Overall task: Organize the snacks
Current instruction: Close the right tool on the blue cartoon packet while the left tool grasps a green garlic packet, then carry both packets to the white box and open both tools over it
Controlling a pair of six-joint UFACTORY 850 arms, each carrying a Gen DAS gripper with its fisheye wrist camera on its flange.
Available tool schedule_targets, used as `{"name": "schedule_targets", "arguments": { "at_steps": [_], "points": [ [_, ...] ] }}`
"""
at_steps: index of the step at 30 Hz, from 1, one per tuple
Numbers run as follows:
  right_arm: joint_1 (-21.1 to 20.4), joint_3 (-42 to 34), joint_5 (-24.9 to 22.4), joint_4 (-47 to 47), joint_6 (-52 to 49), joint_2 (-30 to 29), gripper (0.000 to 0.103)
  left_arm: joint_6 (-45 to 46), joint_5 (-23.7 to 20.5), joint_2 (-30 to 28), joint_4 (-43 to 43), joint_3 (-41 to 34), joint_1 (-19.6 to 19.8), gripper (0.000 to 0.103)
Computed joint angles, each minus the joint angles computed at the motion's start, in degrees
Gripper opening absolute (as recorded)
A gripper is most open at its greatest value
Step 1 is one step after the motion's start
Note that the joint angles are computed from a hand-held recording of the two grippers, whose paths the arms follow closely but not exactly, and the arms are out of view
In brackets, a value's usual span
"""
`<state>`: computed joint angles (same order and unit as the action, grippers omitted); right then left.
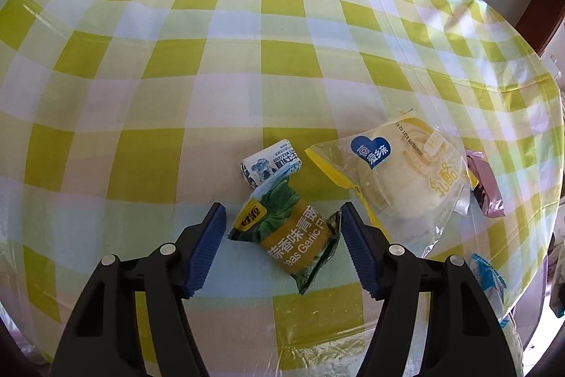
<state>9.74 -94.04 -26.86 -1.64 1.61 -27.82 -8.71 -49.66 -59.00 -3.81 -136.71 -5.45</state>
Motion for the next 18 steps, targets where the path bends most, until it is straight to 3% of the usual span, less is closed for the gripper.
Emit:
{"name": "schedule_targets", "arguments": {
  "at_steps": [2, 6, 18],
  "points": [
    [-0.5, 1.05, 0.24, -0.74, 1.37, 0.59, 0.048, -1.04, -0.36, 0.35, 2.85, 0.51, -0.44, 0.055],
    [-1.09, 2.78, 0.69, -2.29, 3.46, 1.57, 0.048, -0.19, 3.48, 4.51, 4.0, 7.86, -0.59, 0.047],
    [-1.45, 5.48, 2.09, -3.35, 5.94, 2.7, 0.048, 3.1, 12.93, 16.85, -3.52, 27.81, 0.24, 0.043]
  ]
}}
